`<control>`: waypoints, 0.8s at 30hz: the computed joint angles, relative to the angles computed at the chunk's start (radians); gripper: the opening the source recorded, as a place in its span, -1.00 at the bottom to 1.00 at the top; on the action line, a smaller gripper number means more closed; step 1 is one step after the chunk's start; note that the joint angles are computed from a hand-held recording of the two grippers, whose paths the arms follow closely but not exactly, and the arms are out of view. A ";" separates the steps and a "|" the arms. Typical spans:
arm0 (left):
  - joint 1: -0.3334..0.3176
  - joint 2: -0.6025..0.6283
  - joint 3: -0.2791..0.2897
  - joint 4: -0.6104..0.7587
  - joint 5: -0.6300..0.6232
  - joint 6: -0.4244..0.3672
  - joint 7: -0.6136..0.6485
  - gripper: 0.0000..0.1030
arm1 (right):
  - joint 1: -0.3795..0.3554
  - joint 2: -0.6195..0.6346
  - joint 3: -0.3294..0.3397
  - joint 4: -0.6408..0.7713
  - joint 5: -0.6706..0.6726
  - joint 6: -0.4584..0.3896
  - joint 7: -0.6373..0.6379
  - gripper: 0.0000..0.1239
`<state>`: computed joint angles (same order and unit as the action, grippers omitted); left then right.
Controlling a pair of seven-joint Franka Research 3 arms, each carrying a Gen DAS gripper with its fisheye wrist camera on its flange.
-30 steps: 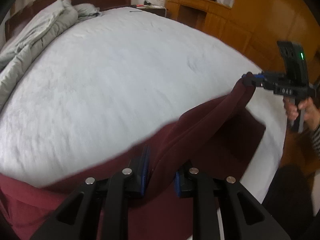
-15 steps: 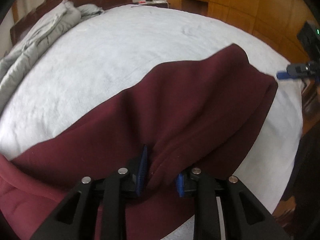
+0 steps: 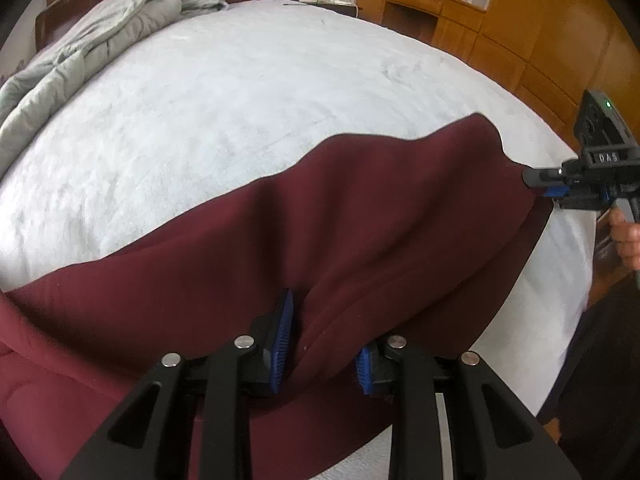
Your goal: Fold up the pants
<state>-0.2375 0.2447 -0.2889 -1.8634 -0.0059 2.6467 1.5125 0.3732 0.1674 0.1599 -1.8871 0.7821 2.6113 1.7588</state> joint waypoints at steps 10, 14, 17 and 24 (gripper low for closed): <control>-0.062 -0.012 0.012 -0.020 0.067 0.009 -0.125 -0.47 | 0.040 -0.062 -0.046 -0.002 -0.492 -0.175 0.403 -0.73; -0.080 -0.014 0.030 -0.073 0.166 0.107 -0.220 -0.45 | 0.051 -0.030 -0.043 0.046 -0.555 -0.219 0.442 -0.62; -0.041 -0.041 -0.005 -0.084 0.090 0.085 -0.176 -0.23 | 0.081 -0.019 -0.050 0.125 -0.694 -0.295 0.521 -0.26; 0.058 -0.219 -0.017 -0.189 -0.405 -0.021 0.071 0.68 | 0.135 0.042 0.009 0.274 -0.799 -0.225 0.422 -0.05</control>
<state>-0.1790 0.0255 -0.3063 -2.0529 -0.4111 2.6260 1.5831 0.5079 0.2092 0.1693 -1.6136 -0.0172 2.3861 2.1809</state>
